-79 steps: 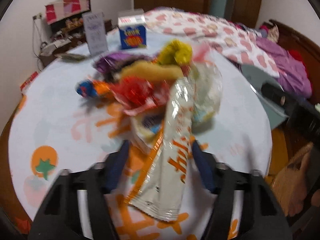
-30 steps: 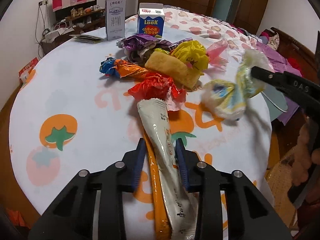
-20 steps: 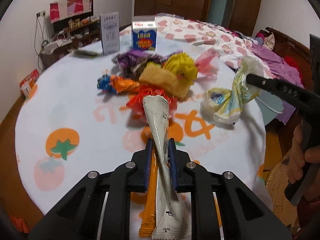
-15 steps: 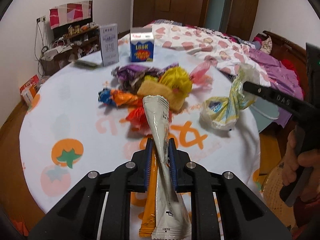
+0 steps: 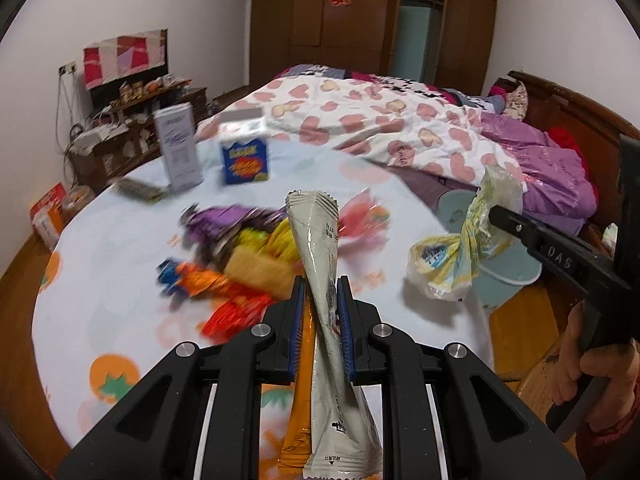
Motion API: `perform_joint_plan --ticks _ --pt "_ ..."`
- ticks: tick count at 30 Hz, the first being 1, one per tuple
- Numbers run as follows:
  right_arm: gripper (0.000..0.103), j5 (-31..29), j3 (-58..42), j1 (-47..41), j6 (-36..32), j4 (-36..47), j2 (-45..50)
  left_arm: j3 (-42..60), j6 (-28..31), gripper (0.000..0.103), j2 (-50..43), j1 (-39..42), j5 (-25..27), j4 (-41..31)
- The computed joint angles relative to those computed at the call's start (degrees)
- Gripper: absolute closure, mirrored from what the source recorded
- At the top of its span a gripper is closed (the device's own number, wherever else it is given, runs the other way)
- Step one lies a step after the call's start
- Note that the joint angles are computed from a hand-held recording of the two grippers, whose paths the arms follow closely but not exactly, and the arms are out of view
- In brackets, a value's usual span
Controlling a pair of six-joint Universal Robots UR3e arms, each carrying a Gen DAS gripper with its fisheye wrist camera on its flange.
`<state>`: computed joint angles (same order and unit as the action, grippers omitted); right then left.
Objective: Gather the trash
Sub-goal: 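Carry both items over the wastebasket and open the right tool to drop its wrapper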
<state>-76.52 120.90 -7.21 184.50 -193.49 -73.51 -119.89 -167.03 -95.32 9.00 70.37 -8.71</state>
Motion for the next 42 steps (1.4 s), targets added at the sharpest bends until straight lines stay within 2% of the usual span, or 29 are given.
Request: perform_joint_plan --ticks 13,24,35,42 --pt "0.093 2.41 2.63 -12.21 -2.00 -1.90 -1.75 19.84 -6.71 0.087 -14.68 -12.98 5.40 -2.32" --pt "0.093 -0.04 1.92 -18.57 -4.53 -5.56 4.40 39.15 -9.31 0.087 -28.72 -21.43 8.64 -8.91" --pt "0.093 0.41 -1.00 -22.27 -8.01 -4.68 12.48 66.55 -12.15 0.087 -45.75 -28.55 10.19 -21.93" --pt "0.093 1.76 -2.30 -22.98 -9.78 -3.59 15.09 90.74 -13.48 0.085 -60.46 -32.31 12.63 -33.64"
